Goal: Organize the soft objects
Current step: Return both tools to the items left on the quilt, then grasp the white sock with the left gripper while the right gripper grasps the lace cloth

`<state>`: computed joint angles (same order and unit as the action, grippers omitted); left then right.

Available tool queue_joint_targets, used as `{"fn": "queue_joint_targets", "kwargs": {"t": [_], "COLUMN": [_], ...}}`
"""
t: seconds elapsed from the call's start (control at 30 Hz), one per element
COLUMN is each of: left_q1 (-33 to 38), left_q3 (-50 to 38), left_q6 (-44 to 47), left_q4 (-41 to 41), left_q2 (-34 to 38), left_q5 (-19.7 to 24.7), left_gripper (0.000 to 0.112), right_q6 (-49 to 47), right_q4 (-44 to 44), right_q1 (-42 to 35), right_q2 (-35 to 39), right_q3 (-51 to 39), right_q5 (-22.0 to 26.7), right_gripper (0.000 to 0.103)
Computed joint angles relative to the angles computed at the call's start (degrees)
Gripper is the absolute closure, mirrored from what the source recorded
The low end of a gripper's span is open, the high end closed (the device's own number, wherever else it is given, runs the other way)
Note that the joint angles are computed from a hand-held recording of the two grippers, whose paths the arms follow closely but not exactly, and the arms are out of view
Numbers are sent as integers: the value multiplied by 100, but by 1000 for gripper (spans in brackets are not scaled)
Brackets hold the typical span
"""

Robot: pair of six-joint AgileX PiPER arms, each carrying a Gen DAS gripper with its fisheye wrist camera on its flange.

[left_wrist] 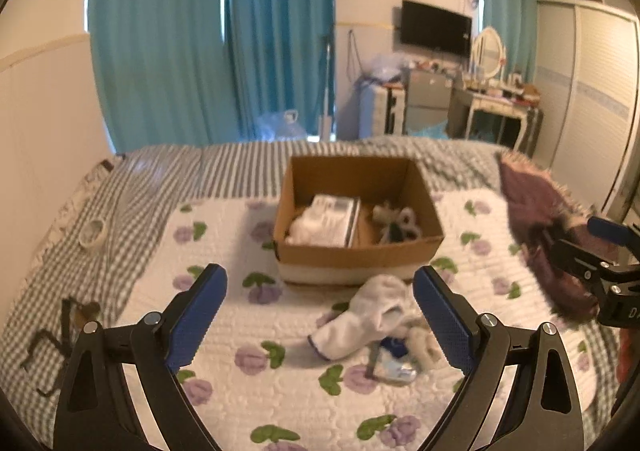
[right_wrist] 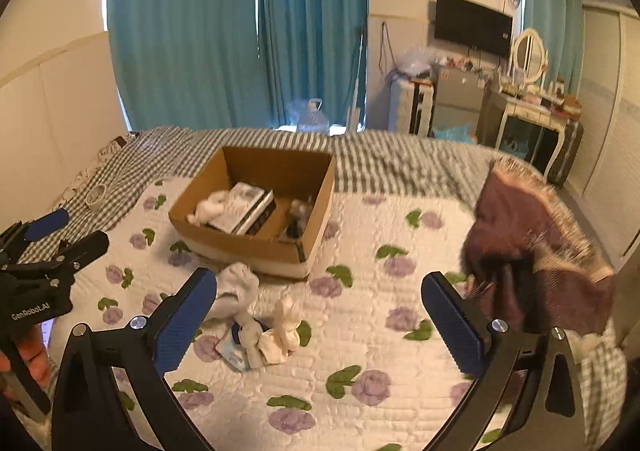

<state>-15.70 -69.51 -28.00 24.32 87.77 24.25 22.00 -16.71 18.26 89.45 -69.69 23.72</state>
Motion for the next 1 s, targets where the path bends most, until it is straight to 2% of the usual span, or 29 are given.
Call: {"fn": "queue_joint_targets", "kwargs": {"t": [0.1,0.17,0.3,0.37,0.57,0.67,0.7,0.73,0.87,0.93,1.0], "left_q1": [-38,35,77,46,4,-10,-20,-16,84,166,233], "left_q3": [-3,-111,-347,-488,-893,-1119,-1185,-1280,-1798,-1921,-1989], "left_q6": [-84,299,769,976,1747,2140,2174,2214,2719,3237,3749], "left_q4": [104,-333,-863,-975,-1539,-1785,-1786,-1811,-2356,-2869,-3332], "left_q2": [371,699,1279,1584,2217,2457,2527,2610,3015,3113,3160], "left_q5": [-21,-48,-49,-23,145,181,189,219,461,568,691], "left_gripper": [16,16,16,17,17,17,17,17,19,36,46], "right_q6": [-221,-514,-1254,-1607,-2596,-2727,-2644,-2331,-1970,-1826,-1671], "right_q4": [263,568,1379,1729,2852,2961,2875,2585,2321,2134,1935], "right_q1": [-83,-124,-252,-310,-445,-413,-389,-353,-411,-440,-432], "right_q2": [433,818,1490,1852,2850,3181,3235,3240,3133,3124,3125], "right_q3": [-2,-119,-437,-644,-1425,-1760,-1815,-1778,-1617,-1657,-1699], "right_q5": [-273,-347,-330,-277,147,339,334,168,-179,-141,-79], "right_gripper": [0,0,1,4,31,61,82,87,88,88,88]}}
